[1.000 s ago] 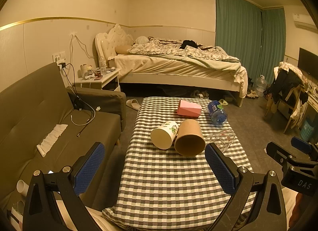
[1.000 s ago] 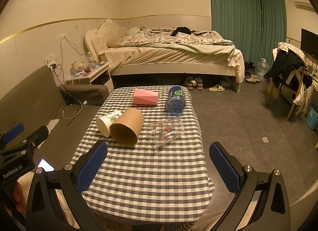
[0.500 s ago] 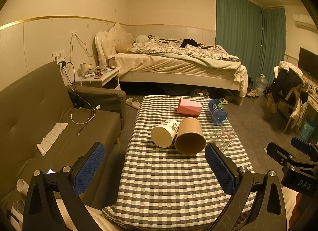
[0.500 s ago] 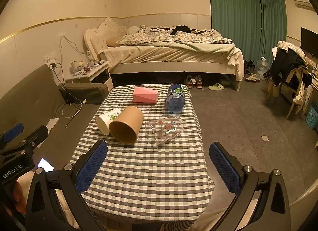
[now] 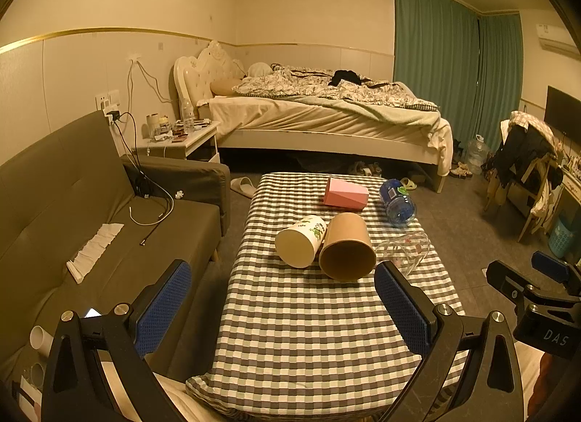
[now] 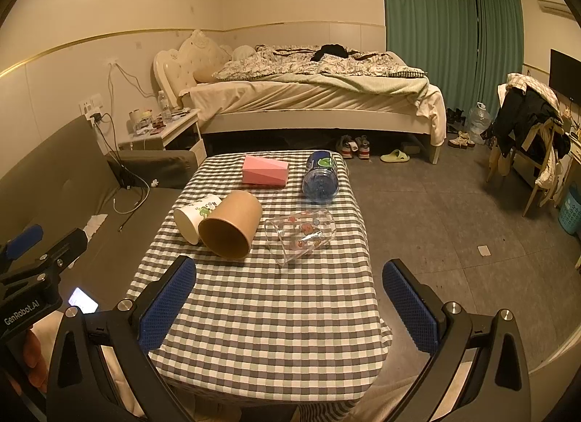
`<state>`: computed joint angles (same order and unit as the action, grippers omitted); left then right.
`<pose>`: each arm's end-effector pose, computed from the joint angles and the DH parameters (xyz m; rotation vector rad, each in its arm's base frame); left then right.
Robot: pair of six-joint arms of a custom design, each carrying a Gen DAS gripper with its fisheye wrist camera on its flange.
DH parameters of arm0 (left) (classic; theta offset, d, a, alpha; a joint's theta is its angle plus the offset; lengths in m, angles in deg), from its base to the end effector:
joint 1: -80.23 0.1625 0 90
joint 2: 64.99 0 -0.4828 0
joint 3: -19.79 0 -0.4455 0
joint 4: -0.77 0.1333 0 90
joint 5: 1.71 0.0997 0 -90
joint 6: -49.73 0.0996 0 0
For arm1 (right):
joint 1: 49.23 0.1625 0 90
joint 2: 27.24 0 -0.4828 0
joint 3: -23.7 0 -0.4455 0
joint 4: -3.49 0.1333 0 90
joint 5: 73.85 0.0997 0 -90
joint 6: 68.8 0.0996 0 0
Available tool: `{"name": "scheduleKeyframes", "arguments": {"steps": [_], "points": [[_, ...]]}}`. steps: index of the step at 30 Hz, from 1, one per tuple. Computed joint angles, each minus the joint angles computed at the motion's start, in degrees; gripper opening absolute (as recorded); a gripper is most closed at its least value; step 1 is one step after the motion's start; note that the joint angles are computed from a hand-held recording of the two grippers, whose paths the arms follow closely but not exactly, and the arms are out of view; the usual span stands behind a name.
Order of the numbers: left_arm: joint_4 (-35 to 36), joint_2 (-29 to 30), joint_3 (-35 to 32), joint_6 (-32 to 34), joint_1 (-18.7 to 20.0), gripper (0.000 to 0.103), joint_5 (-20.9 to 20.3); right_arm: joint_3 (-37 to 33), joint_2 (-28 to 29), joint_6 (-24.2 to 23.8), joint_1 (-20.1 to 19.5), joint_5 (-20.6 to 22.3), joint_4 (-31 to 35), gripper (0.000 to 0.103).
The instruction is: Flip cup upside down
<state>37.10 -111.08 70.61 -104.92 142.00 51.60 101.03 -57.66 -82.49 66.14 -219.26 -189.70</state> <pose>-0.1960 -0.7727 0.3460 0.7333 2.2293 -1.0751 0.3990 -0.7217 0.1332 0.1397 -2.0804 1.1754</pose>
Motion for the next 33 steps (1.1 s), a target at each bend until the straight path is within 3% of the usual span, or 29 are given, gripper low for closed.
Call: {"name": "scheduleKeyframes", "arguments": {"steps": [33], "points": [[0.7,0.3,-0.2,-0.5,0.4,0.103,-0.1,-0.3,0.3,0.6,0.1,-0.3,1.2,0.103]]}}
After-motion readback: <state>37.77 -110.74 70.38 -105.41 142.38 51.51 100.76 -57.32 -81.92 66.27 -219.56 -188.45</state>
